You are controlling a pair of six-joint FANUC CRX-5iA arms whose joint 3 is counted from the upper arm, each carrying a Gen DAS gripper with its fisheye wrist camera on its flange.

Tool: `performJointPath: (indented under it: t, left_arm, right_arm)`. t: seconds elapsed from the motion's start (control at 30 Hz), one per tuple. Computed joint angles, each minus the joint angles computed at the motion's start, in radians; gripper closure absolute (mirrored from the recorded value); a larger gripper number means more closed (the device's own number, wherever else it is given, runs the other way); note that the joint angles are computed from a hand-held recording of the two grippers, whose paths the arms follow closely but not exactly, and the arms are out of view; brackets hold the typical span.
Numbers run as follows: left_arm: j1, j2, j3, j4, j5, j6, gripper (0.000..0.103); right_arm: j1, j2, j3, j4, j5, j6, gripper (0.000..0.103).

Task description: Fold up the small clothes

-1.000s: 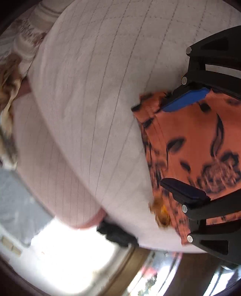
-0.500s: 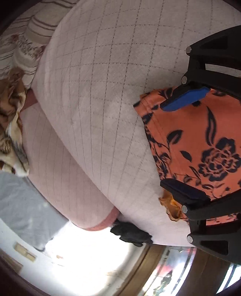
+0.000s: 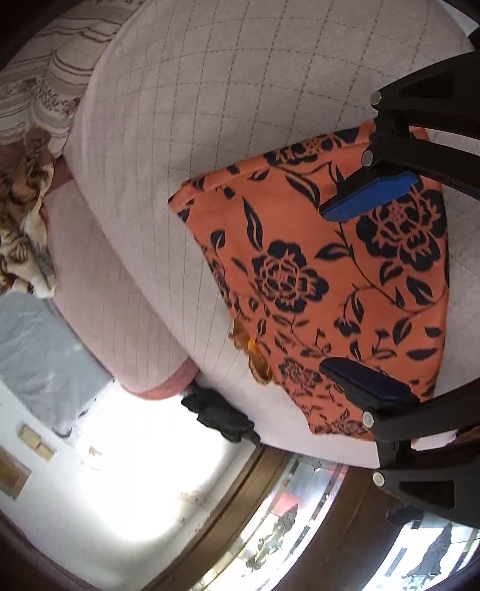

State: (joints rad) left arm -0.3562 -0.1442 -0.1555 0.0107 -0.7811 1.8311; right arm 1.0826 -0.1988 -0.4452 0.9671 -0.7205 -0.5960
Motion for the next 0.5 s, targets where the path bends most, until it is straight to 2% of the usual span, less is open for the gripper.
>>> performJointPath:
  t: [0.03,0.07,0.1,0.13,0.17,0.23,0.3,0.37,0.4,0.43,0.47,0.5]
  left_arm:
    - [-0.007,-0.002,0.014,-0.048,-0.035,0.048,0.011]
    - [-0.016,0.003,0.031,-0.094,-0.077,0.092,0.011]
    - [-0.026,0.022,0.057,-0.133,-0.133,0.12,0.011]
    - [-0.039,0.055,0.095,-0.171,-0.205,0.135,0.011]
    - [-0.044,0.078,0.116,-0.192,-0.257,0.139,0.011]
    - [-0.024,0.054,0.082,-0.165,-0.238,0.158,0.011]
    - [-0.026,0.051,0.102,-0.171,-0.276,0.194,0.011]
    - [-0.038,0.034,0.103,-0.193,-0.268,0.215,0.011]
    - [-0.048,0.028,0.106,-0.214,-0.269,0.229,0.011]
    - [-0.057,0.03,0.111,-0.232,-0.283,0.236,0.011]
    - [-0.064,0.047,0.131,-0.251,-0.319,0.24,0.011]
    - [-0.067,0.066,0.15,-0.264,-0.359,0.239,0.011]
  right_arm:
    - [0.01,-0.001,0.001,-0.015,0.001,0.012,0.014]
    - [0.016,-0.001,0.006,-0.081,-0.004,0.07,0.013]
    - [0.028,0.019,0.028,-0.16,-0.051,0.098,0.013]
    - [0.026,0.03,0.007,-0.192,-0.058,0.074,0.015]
    - [0.022,0.007,-0.031,-0.173,-0.028,0.018,0.015]
    - [0.039,-0.017,-0.065,-0.071,-0.041,-0.087,0.015]
    - [0.055,-0.02,-0.061,-0.005,-0.057,-0.107,0.015]
    - [0.065,-0.036,-0.084,0.079,-0.037,-0.103,0.014]
    - [0.073,-0.03,-0.078,0.075,-0.045,-0.094,0.013]
    - [0.074,-0.027,-0.072,0.022,-0.042,-0.05,0.013]
    - [0.071,-0.02,-0.071,-0.044,-0.045,-0.04,0.013]
    - [0.06,-0.027,-0.103,-0.057,-0.017,-0.082,0.015]
